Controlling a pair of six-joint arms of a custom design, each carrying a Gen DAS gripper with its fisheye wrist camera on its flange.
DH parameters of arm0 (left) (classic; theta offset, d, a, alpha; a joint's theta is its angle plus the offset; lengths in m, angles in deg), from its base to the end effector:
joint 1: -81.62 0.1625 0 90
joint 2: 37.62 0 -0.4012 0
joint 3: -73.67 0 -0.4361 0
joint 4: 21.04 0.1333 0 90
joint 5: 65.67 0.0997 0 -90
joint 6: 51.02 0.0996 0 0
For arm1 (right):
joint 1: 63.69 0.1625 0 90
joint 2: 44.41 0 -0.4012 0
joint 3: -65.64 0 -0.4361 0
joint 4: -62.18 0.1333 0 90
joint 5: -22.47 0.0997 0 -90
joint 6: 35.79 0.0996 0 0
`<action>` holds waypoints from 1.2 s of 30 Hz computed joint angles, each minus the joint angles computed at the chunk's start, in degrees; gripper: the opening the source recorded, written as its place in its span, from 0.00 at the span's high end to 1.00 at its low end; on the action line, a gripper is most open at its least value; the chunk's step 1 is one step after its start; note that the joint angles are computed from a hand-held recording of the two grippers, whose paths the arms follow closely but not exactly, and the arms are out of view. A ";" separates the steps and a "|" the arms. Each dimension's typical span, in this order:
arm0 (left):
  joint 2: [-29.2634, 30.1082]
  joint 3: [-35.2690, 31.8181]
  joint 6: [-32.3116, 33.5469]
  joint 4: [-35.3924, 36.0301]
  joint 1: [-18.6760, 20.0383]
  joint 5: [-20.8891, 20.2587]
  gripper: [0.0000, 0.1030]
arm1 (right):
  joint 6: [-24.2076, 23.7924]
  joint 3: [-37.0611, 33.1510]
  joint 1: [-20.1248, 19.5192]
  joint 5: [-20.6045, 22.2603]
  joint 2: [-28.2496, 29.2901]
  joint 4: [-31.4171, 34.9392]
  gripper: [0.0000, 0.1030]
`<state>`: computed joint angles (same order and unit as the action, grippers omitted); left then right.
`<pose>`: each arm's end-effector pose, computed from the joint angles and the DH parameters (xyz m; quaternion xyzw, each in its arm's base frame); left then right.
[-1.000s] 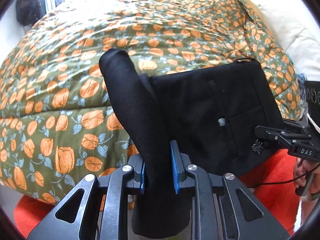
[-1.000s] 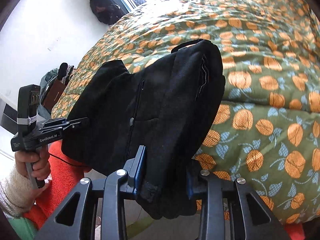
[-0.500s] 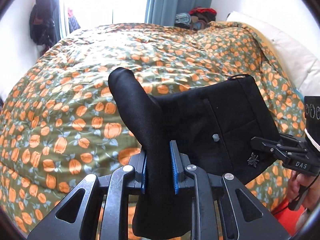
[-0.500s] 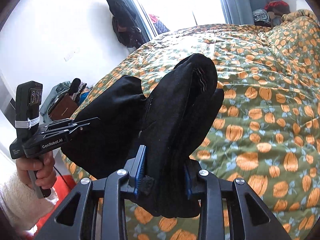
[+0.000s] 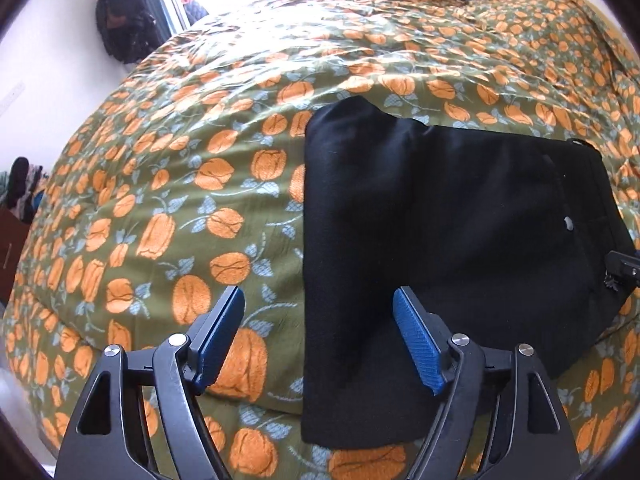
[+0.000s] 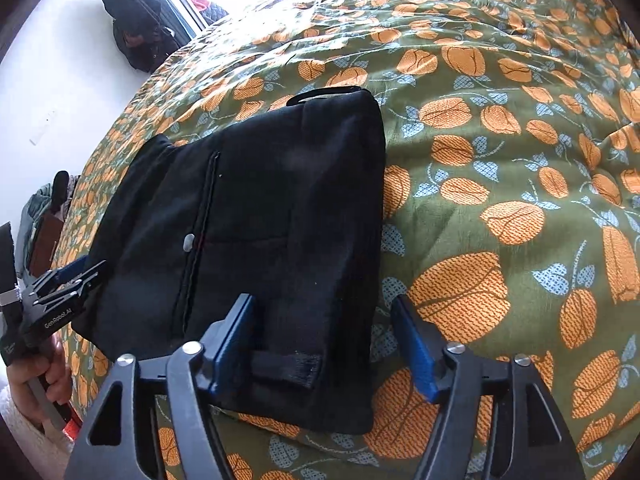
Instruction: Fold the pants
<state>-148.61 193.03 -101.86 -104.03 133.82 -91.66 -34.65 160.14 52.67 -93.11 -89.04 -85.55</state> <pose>-0.0521 -0.4307 0.4051 -0.0250 0.8430 -0.2858 0.4551 0.3818 -0.5671 0.0356 0.1976 -0.9527 0.1174 0.1986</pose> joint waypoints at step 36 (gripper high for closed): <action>-7.13 -4.37 -55.00 58.44 -43.44 -24.48 0.04 | 8.08 19.97 23.95 -14.92 -22.12 4.67 0.00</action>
